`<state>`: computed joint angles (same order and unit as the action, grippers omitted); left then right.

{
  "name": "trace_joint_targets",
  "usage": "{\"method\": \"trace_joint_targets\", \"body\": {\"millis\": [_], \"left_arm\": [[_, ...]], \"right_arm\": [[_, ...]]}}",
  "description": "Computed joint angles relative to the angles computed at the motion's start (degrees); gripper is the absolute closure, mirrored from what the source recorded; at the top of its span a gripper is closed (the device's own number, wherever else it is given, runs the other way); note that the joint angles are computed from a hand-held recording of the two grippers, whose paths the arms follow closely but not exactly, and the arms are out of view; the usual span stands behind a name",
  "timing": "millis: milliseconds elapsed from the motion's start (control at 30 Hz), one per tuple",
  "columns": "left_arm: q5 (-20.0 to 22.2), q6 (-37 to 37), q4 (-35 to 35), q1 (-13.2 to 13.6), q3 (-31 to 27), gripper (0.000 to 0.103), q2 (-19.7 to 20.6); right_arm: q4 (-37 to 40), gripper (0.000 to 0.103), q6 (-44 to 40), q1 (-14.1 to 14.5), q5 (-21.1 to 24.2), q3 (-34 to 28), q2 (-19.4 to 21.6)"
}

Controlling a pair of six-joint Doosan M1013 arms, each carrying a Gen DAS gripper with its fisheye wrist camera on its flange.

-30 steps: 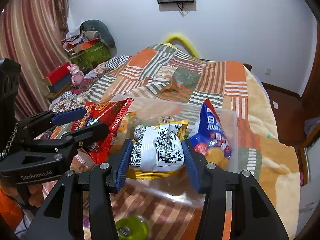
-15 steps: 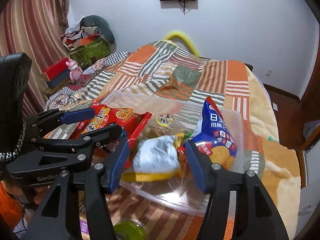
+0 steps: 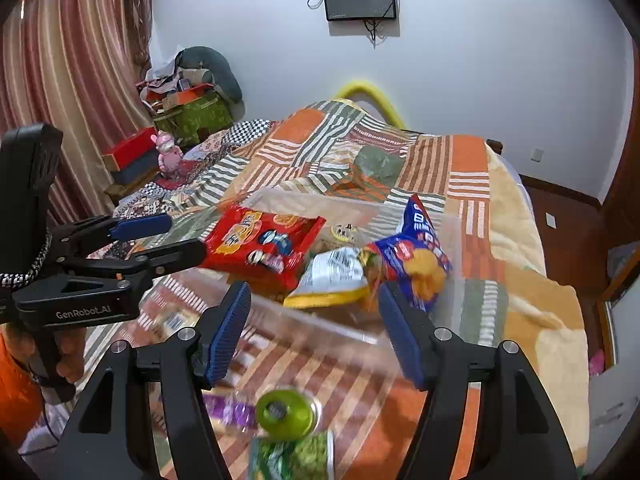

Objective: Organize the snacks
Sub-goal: 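Carry the red bag into the box with the left tool while the right tool carries the white bag, then grasp the square bread pack with the left tool while the right tool grasps the green pea bag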

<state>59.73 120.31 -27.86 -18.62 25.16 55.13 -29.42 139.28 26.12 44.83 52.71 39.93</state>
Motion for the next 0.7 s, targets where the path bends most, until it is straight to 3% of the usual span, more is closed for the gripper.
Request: {"method": "trace_joint_targets", "body": {"millis": [300, 700], "left_arm": [[-1.48, 1.17, 0.74, 1.48, 10.80, 0.032, -4.87], [5.16, -4.11, 3.71, 1.80, 9.95, 0.023, -2.66]], "right_arm": [[0.54, 0.037, 1.94, 1.35, 1.53, 3.68, -1.52], [9.92, 0.037, 1.12, 1.60, 2.28, 7.96, -2.02]]}}
